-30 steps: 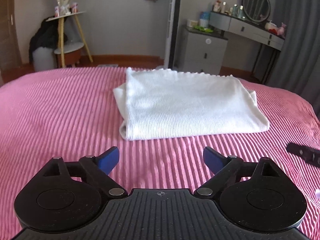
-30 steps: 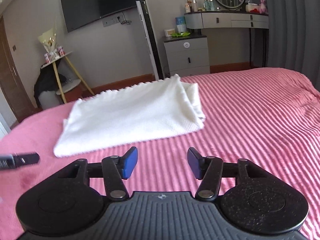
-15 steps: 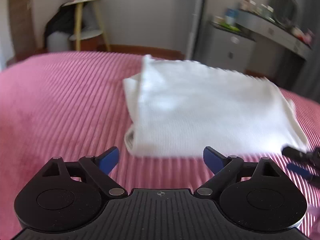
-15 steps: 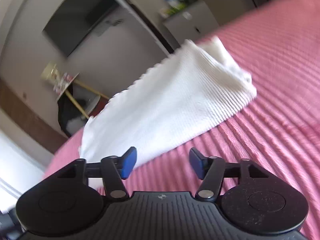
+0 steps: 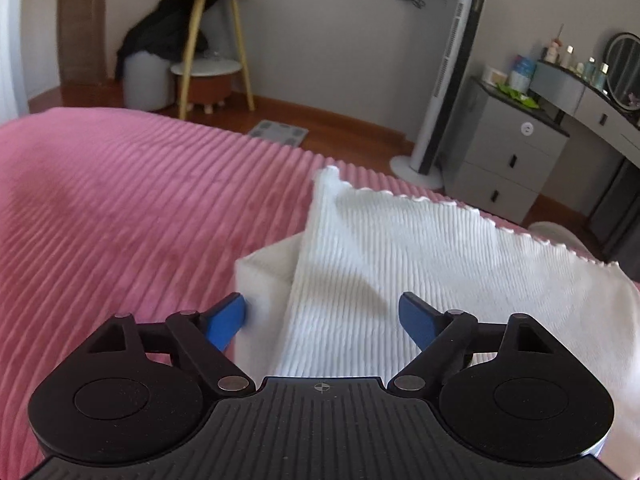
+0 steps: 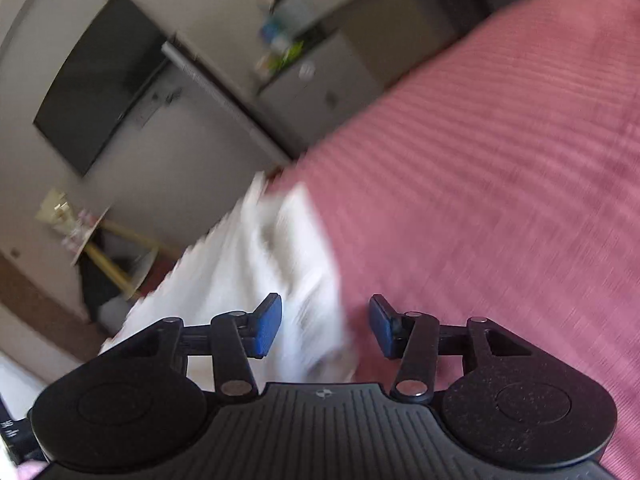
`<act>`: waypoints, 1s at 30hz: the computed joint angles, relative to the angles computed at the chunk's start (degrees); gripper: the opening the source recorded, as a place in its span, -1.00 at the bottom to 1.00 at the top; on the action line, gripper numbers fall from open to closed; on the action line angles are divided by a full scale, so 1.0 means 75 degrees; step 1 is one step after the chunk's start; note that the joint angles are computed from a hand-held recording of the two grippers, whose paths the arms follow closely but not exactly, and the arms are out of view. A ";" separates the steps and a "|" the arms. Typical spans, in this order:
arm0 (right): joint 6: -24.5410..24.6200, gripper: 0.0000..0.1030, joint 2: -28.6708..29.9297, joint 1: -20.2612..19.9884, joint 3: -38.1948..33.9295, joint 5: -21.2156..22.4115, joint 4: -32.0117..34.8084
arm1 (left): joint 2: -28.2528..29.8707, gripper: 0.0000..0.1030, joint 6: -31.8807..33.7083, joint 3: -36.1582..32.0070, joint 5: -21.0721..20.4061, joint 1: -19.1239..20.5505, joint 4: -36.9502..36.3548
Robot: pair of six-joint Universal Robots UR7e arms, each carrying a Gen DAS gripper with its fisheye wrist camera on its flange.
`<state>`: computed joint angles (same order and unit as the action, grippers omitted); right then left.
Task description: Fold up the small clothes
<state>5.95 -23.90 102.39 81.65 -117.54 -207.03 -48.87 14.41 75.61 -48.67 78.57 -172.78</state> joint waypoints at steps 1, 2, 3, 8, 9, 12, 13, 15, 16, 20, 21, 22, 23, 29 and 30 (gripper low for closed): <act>-0.0375 -0.02 0.0041 0.0037 -0.0125 -0.0187 -0.0223 | 0.0093 0.66 0.0112 -0.0154 0.0032 0.0004 -0.0007; -0.0627 -0.02 0.0102 0.0023 -0.0275 -0.0068 -0.0388 | 0.0178 0.66 0.0246 -0.0255 -0.0050 0.0014 -0.0110; -0.0774 -0.02 0.0082 -0.0041 -0.0337 0.0371 -0.0353 | 0.0239 0.58 0.0337 -0.0364 -0.0197 0.0042 -0.0106; -0.2429 -0.13 0.0944 -0.0018 -0.2219 0.1144 0.1255 | 0.0491 -0.01 0.0089 -0.0987 -0.0346 0.0110 0.0923; -0.2512 -0.25 0.1164 0.0047 -0.2734 0.0781 0.1846 | 0.0510 -0.17 0.0169 -0.1006 -0.0339 0.0099 0.0897; -0.2248 -0.62 0.1516 0.0173 -0.3653 -0.0239 0.3289 | 0.0575 -0.66 0.0638 -0.0995 -0.0032 0.0004 0.0707; -0.2488 -0.70 0.1551 0.0201 -0.3694 -0.0201 0.3224 | 0.0546 -0.73 0.0752 -0.0952 -0.0030 -0.0009 0.0662; -0.3125 -0.76 0.1637 0.0282 -0.3777 -0.0226 0.2995 | 0.0499 -0.82 0.0846 -0.0898 -0.0117 -0.0038 0.0525; -0.3421 -0.77 0.1670 0.0314 -0.3792 -0.0226 0.2794 | 0.0471 -0.83 0.0929 -0.0869 -0.0234 -0.0041 0.0363; -0.4650 -0.80 0.2201 0.0450 -0.4416 -0.0621 0.1865 | 0.0549 -0.83 0.1510 -0.0882 -0.0378 -0.0096 -0.0496; -0.5094 -0.84 0.2620 0.0477 -0.5069 -0.0830 0.1744 | 0.0698 -0.83 0.1940 -0.0965 -0.0156 -0.0133 -0.0894; -0.5268 -0.83 0.2870 0.0470 -0.5461 -0.1023 0.1852 | 0.0933 -0.81 0.2572 -0.1121 0.0172 -0.0174 -0.1321; -0.5122 -0.83 0.2929 0.0431 -0.5594 -0.1283 0.2248 | 0.1143 -0.80 0.3157 -0.1272 0.0516 -0.0204 -0.1484; -0.3824 -0.70 0.1835 0.0617 -0.3420 -0.1163 0.1004 | 0.0296 0.12 0.2035 -0.0132 0.0177 -0.0259 -0.0951; -0.3786 -0.70 0.1635 0.0630 -0.2889 -0.0876 0.0506 | 0.0046 0.25 0.1688 0.0149 -0.0020 -0.0238 -0.0927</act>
<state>-22.45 -11.64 107.12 59.98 -124.11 -203.23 -48.53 27.07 76.73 -48.82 76.78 -179.73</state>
